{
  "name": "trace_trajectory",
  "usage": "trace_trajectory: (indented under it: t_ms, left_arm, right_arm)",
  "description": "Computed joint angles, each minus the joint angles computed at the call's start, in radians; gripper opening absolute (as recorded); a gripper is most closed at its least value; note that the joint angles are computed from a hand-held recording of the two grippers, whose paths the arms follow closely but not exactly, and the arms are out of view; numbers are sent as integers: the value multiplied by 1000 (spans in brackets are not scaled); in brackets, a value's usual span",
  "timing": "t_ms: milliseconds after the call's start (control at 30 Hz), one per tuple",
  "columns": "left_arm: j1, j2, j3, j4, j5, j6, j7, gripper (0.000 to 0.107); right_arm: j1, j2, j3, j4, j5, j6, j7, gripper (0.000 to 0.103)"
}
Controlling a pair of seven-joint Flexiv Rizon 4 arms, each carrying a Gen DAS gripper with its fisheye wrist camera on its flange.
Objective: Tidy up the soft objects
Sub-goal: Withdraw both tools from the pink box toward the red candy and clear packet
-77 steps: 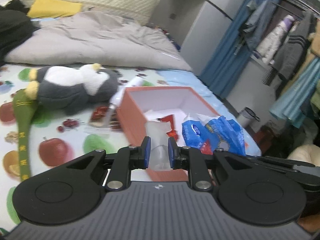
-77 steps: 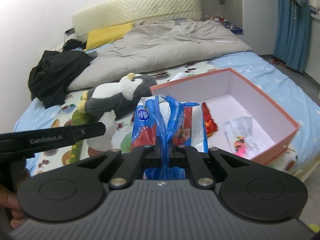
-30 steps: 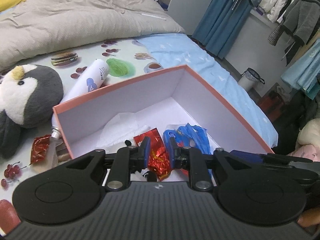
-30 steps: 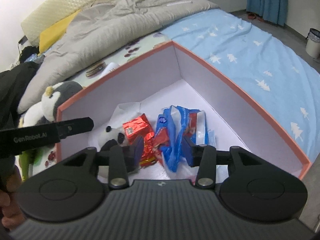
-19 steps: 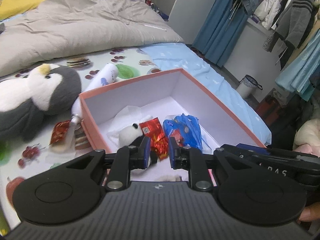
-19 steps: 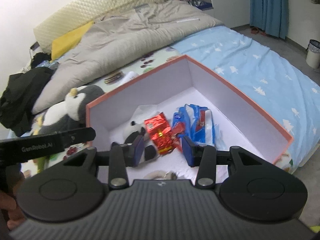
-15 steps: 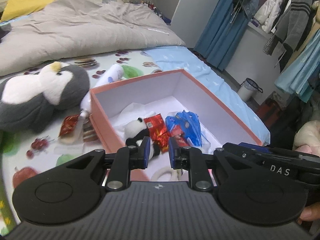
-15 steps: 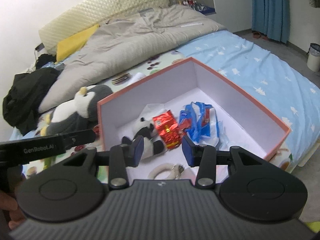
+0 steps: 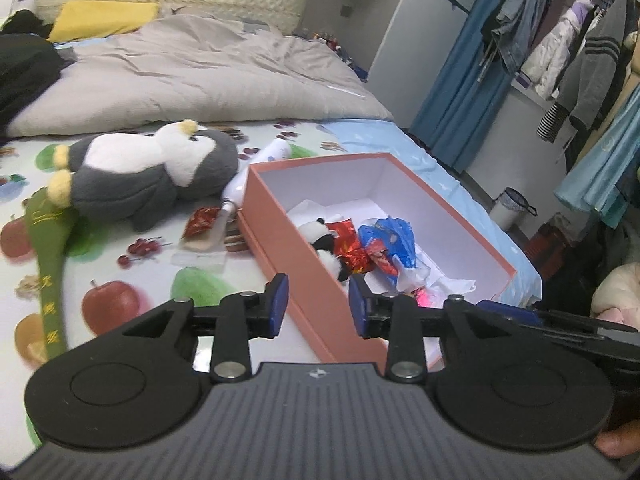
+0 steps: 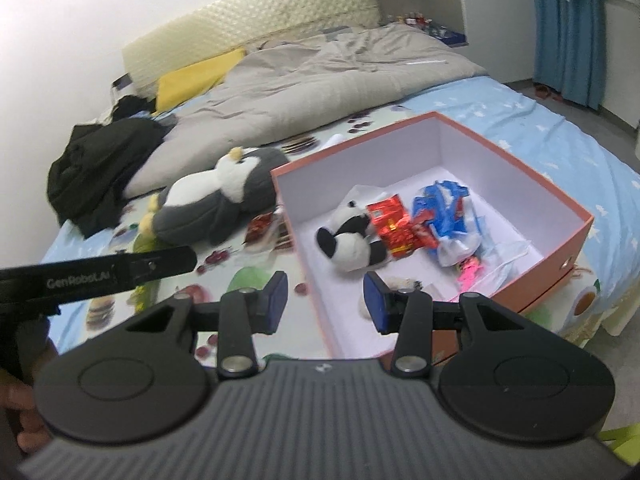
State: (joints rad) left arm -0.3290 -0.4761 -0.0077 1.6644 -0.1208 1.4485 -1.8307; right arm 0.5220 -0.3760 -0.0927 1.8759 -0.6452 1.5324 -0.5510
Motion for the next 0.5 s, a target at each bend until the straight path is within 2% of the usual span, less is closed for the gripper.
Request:
trace_trajectory:
  t_ms: [133, 267, 500]
  left_arm:
    - [-49, 47, 69, 59, 43, 17, -70, 53]
    - [-117, 87, 165, 93, 137, 4, -187, 74]
    - [-138, 142, 216, 134, 290, -20, -357, 89]
  right_arm:
    - [30, 18, -18, 34, -24, 34, 7, 45]
    - [58, 36, -31, 67, -39, 66, 9, 45]
    - [77, 48, -19, 99, -27, 91, -23, 45]
